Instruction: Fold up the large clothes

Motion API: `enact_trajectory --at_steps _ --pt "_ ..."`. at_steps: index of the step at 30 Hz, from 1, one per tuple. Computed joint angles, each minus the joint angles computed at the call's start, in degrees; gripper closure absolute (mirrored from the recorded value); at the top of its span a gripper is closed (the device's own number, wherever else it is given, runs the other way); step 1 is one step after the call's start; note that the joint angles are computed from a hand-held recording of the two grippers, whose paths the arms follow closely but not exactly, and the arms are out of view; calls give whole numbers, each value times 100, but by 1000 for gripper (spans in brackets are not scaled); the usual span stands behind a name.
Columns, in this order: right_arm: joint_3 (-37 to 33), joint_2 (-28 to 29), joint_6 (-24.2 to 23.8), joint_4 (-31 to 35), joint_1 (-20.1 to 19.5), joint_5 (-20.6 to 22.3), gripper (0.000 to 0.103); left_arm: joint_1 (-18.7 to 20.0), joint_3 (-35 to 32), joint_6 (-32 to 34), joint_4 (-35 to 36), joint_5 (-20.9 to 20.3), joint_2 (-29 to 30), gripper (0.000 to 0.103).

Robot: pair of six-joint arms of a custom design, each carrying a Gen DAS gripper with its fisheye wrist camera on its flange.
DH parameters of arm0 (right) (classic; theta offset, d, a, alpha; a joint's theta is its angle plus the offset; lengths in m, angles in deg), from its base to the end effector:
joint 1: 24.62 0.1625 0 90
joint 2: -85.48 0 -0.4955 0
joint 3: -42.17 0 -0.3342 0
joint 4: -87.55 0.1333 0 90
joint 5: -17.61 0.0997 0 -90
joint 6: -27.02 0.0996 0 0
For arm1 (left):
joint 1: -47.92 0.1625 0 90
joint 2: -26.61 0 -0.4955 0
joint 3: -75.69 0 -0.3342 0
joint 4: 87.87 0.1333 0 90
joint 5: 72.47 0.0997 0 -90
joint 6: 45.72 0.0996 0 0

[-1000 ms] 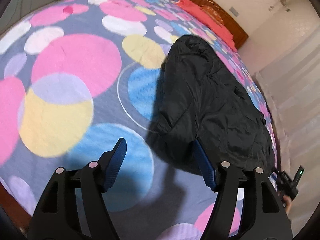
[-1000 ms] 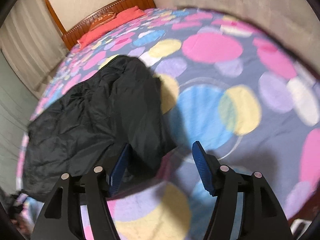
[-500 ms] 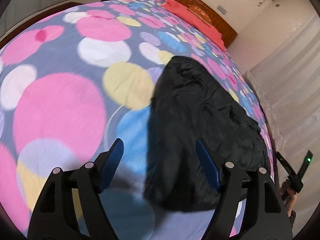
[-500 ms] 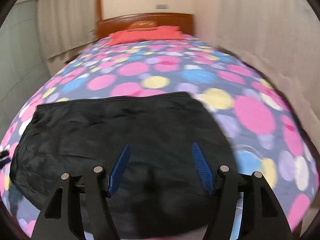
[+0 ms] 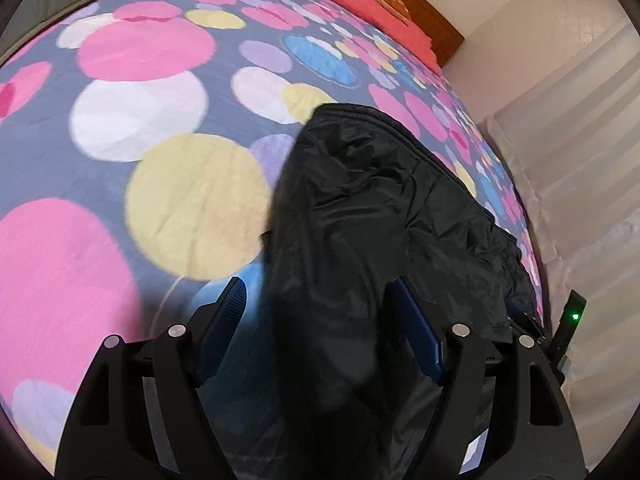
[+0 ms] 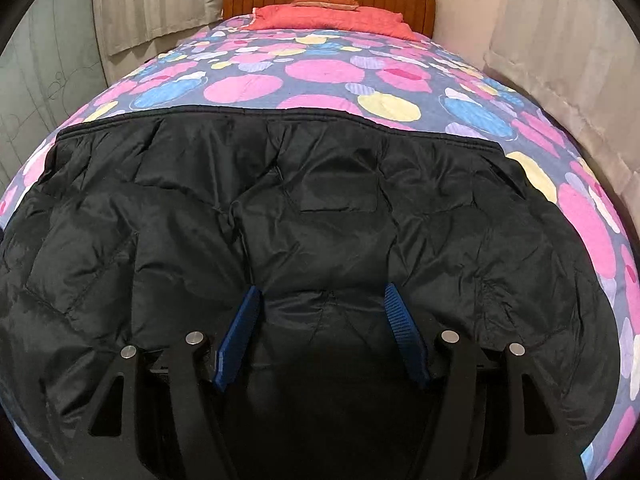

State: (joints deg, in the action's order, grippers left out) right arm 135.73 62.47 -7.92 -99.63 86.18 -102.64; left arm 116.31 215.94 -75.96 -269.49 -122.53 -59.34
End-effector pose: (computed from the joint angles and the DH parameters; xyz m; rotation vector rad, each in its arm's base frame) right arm 0.3245 -0.6202 0.0088 1.0354 -2.3027 0.5080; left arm 0.0524 -0.4032 0.3851 -0.5029 2.5140 -1.1772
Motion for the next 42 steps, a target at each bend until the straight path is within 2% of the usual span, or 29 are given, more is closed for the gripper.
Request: enact_trajectory --at_steps 2,4,7,9,11,12,15,17,18,23,26,34,42 --pt "29 -1 -18 -56 -16 39 38 217 -189 224 90 -405 106 28" --pt "43 15 -81 -156 -22 49 38 521 -405 360 319 -1022 198 27" --pt "85 31 -125 -274 -40 79 38 891 -605 416 474 -1705 402 21" --pt "130 37 -126 -344 -45 103 38 1006 -634 563 313 -1925 497 19" --pt "148 46 -124 -389 -44 113 38 1078 -674 555 230 -2077 572 21" --pt "152 53 -129 -411 -43 113 38 1088 -683 574 211 -2123 608 24" --pt "174 67 -124 -467 -41 119 38 1048 -692 643 213 -2091 680 41" --pt "178 75 -131 -488 -41 112 38 1166 -681 591 130 -2479 689 63" --pt "187 79 -137 -508 -38 104 38 1185 -641 534 60 -2566 688 64" --pt "180 88 -154 -518 -40 99 38 705 -550 463 134 -1948 550 78" --pt "174 91 -144 -503 -35 94 38 401 -489 312 158 -1679 428 81" --pt "185 80 -106 -479 -36 137 38 -547 -576 -11 461 -1009 346 83" --pt "223 -45 -33 -367 -37 265 38 -1058 -733 -320 857 -400 512 83"
